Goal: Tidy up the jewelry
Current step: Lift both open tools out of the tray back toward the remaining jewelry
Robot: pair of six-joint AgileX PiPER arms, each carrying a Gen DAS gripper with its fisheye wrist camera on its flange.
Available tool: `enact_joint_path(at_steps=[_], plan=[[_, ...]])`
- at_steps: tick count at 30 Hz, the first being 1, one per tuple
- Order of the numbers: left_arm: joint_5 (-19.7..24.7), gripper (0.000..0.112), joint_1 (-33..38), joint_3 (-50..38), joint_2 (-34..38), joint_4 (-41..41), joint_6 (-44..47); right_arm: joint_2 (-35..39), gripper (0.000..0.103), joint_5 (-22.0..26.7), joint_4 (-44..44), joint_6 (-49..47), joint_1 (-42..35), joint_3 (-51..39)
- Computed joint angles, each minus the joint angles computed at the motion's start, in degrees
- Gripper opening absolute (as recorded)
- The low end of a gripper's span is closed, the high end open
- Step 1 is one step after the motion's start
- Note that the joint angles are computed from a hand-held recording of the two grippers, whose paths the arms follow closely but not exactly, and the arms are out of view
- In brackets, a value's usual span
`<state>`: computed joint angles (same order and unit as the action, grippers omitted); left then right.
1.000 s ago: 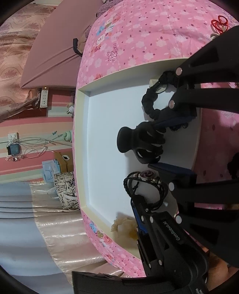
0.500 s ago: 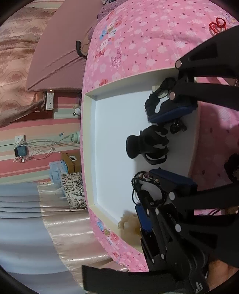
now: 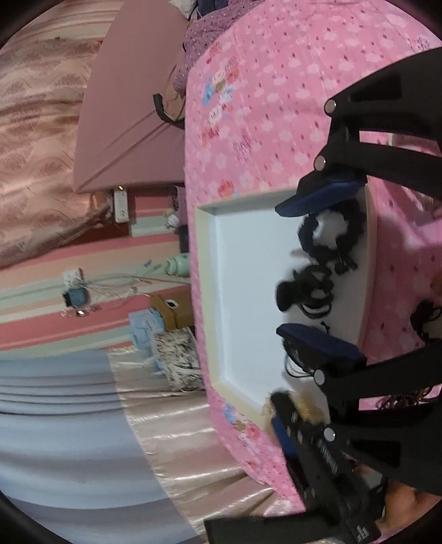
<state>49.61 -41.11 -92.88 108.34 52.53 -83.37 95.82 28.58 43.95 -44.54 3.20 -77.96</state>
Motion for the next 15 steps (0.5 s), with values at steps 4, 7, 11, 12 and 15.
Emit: enact_joint_path(at_steps=[4,7,11,12,15], plan=[[4.7,0.050,-1.8,-0.9,-1.6,3.2,0.2,-1.1,0.065,0.6,1.2,-1.1,-2.0,-0.4],[9.6,0.054,-3.3,-3.2,-2.7,5.8,2.2,-1.8,0.065,2.9,4.0,-2.6,-4.5,-2.5],[11.9,0.084,-5.5,-0.1,-7.7,6.5,4.2,-3.2,0.065,8.2,7.3,-5.4,-8.7,-5.9],[13.3,0.084,-6.6,1.7,-9.0,7.9,4.4,-4.0,0.067,8.8,7.6,-7.1,-10.2,-6.2],[16.3,0.084,-9.6,9.1,-13.1,12.1,3.9,-4.4,0.069,10.5,6.5,-12.1,-13.7,-6.7]])
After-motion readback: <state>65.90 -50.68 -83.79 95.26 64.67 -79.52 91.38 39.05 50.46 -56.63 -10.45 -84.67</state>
